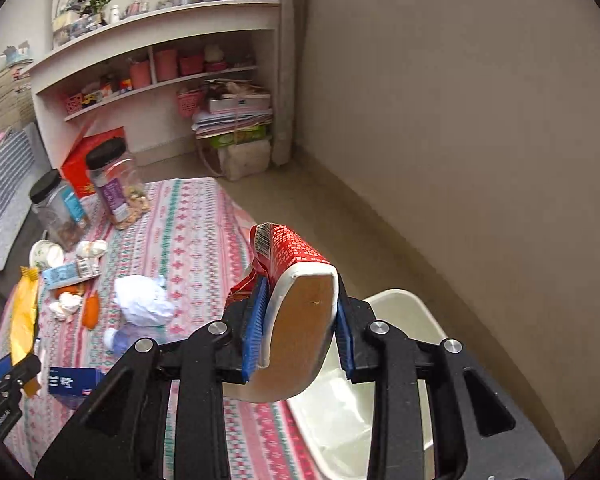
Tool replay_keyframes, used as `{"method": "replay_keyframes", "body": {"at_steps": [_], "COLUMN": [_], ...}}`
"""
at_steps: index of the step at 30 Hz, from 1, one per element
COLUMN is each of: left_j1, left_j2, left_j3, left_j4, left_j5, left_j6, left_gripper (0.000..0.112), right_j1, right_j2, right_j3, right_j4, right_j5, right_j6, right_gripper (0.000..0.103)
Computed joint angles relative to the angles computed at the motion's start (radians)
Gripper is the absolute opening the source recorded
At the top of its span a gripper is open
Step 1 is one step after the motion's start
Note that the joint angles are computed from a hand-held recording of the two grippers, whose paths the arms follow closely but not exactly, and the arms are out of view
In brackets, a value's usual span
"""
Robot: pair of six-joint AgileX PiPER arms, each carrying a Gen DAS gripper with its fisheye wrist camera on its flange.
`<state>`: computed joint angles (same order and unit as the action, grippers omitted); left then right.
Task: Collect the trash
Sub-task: 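Carry the noodle cup to the white bin and release it with the right gripper, then move the yellow packet over the white bin and open the left gripper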
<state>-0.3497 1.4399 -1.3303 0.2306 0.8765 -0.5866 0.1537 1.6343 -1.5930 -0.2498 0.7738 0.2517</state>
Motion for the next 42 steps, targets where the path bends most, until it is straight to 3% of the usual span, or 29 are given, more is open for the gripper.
{"method": "replay_keyframes", "body": {"at_steps": [3, 7, 16, 21, 23, 25, 27, 30, 35, 42], "left_j1": [-0.049, -0.115, -0.266, -0.323, -0.335, -0.343, -0.353, -0.362, -0.375, -0.345], "left_j2": [0.048, 0.122, 0.398, 0.594, 0.690, 0.781, 0.826, 0.790, 0.631, 0.413], "left_j3": [-0.038, -0.105, -0.456, -0.751, -0.913, -1.076, -1.161, -1.093, -0.823, -0.523], "left_j4": [-0.009, -0.043, -0.065, -0.084, -0.112, -0.129, -0.120, -0.086, 0.079, 0.273], "left_j5": [-0.013, -0.031, 0.052, 0.150, 0.215, 0.294, 0.331, 0.298, 0.190, 0.116], "left_j6": [-0.009, -0.002, 0.047, 0.094, 0.116, 0.129, 0.131, 0.126, 0.037, -0.115], "left_gripper": [0.029, 0.029, 0.029, 0.031, 0.038, 0.057, 0.060, 0.065, 0.068, 0.080], "right_j1": [-0.051, -0.140, -0.332, -0.419, -0.437, -0.452, -0.462, -0.461, -0.424, -0.211], "right_j2": [-0.024, -0.060, -0.054, -0.035, -0.027, -0.028, -0.031, -0.037, -0.059, -0.107], "right_j3": [0.042, 0.078, 0.039, 0.000, -0.017, -0.015, -0.014, -0.006, 0.014, 0.099], "right_j4": [-0.056, -0.048, 0.088, 0.194, 0.213, 0.224, 0.228, 0.212, 0.189, -0.031], "right_j5": [-0.031, -0.075, -0.098, -0.087, -0.078, -0.078, -0.075, -0.080, -0.075, -0.093], "right_j6": [0.024, 0.027, -0.058, -0.110, -0.113, -0.116, -0.120, -0.107, -0.112, -0.003], "right_gripper": [0.033, 0.069, 0.089, 0.089, 0.089, 0.089, 0.089, 0.092, 0.095, 0.096]}}
